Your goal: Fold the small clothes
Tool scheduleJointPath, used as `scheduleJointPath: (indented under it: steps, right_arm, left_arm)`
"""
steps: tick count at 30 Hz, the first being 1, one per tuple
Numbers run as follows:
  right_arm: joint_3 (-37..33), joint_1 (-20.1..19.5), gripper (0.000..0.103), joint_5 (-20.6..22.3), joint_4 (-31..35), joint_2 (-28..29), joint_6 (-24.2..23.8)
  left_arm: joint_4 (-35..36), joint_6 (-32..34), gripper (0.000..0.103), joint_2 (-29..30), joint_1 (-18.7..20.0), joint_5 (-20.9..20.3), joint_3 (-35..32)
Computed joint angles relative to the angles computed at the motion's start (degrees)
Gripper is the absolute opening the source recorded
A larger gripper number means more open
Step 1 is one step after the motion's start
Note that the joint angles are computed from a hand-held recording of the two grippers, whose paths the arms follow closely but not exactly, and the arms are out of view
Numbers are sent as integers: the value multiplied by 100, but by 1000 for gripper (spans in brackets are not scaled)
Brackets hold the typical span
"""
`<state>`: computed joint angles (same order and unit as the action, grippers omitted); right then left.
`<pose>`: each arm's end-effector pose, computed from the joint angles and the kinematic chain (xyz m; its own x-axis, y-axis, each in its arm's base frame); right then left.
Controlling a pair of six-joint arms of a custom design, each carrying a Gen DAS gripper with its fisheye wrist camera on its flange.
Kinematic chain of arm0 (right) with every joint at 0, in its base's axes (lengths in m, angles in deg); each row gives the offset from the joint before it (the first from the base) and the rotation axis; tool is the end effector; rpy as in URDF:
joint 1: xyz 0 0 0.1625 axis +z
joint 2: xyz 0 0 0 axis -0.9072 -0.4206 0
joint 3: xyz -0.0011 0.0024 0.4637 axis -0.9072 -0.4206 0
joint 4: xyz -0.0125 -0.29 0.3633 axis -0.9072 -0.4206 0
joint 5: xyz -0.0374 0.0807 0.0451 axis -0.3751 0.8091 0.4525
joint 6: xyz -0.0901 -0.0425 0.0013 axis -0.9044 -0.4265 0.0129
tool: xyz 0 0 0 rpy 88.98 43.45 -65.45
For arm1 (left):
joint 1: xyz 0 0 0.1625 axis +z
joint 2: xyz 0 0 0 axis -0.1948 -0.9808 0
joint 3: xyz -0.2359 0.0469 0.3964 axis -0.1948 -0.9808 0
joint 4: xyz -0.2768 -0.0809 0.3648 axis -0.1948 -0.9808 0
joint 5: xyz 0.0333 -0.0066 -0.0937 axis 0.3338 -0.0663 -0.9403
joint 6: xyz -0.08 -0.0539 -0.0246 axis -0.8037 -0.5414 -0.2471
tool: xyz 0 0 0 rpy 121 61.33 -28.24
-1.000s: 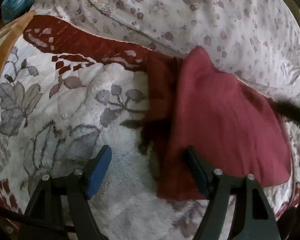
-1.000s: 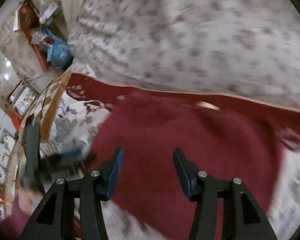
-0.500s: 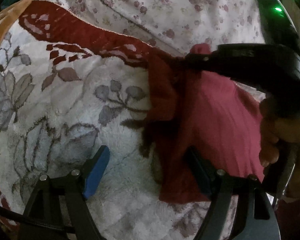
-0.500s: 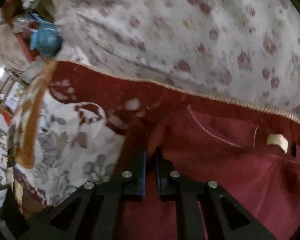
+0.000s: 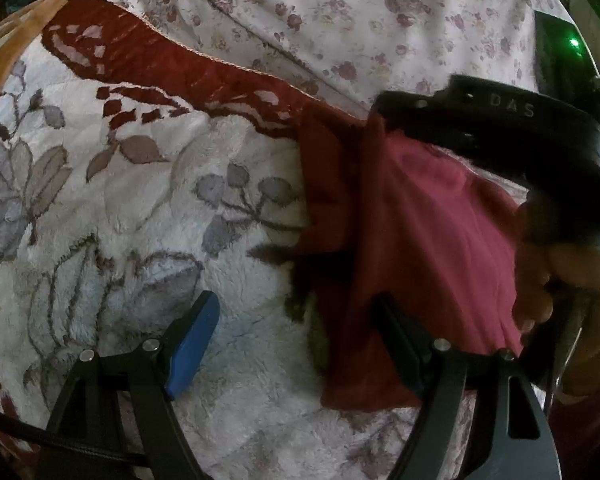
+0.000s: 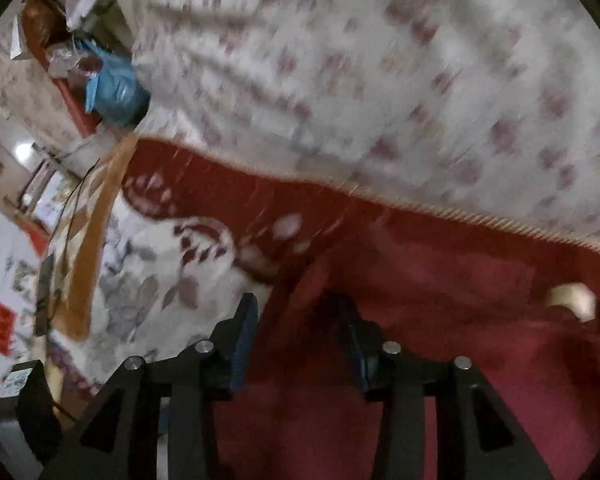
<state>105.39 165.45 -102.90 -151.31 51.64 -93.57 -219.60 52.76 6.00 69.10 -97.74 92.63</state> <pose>0.2670 -0.8383 0.1595 -0.8586 -0.4103 0.3074 -0.4925 0.8267 -0.2722 -0.2150 -0.7101 0.1670 -0.8796 -0.0851 -0.4680 0.1503 0.8837 -0.4432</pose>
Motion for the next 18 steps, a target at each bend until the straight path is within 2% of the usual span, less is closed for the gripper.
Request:
scheduleJointPath:
  steps: [3, 5, 8, 12, 16, 17, 18]
  right_arm:
    - [-156, 46, 43, -519, -123, 166, -39]
    - [-351, 45, 36, -708, -86, 362, -7]
    - [-639, 43, 34, -1001, -57, 695, -61]
    - [-666, 21, 34, -1034, -377, 851, -160]
    - [-553, 8, 34, -938, -327, 715, -152]
    - [-507, 4, 35, -880, -270, 639, -64]
    - [-427, 2, 41, -783, -242, 540, 30]
  left_arm:
    - [-20, 12, 79, -5, 1, 4, 16]
    - [-12, 7, 79, 3, 8, 7, 11]
    - [-25, -26, 80, 18, 23, 20, -5]
    - [26, 11, 83, 94, 35, 91, -82]
    - [35, 54, 83, 127, 30, 143, -110]
    - [30, 67, 83, 140, 38, 145, -124]
    - [35, 53, 83, 140, 41, 140, -128]
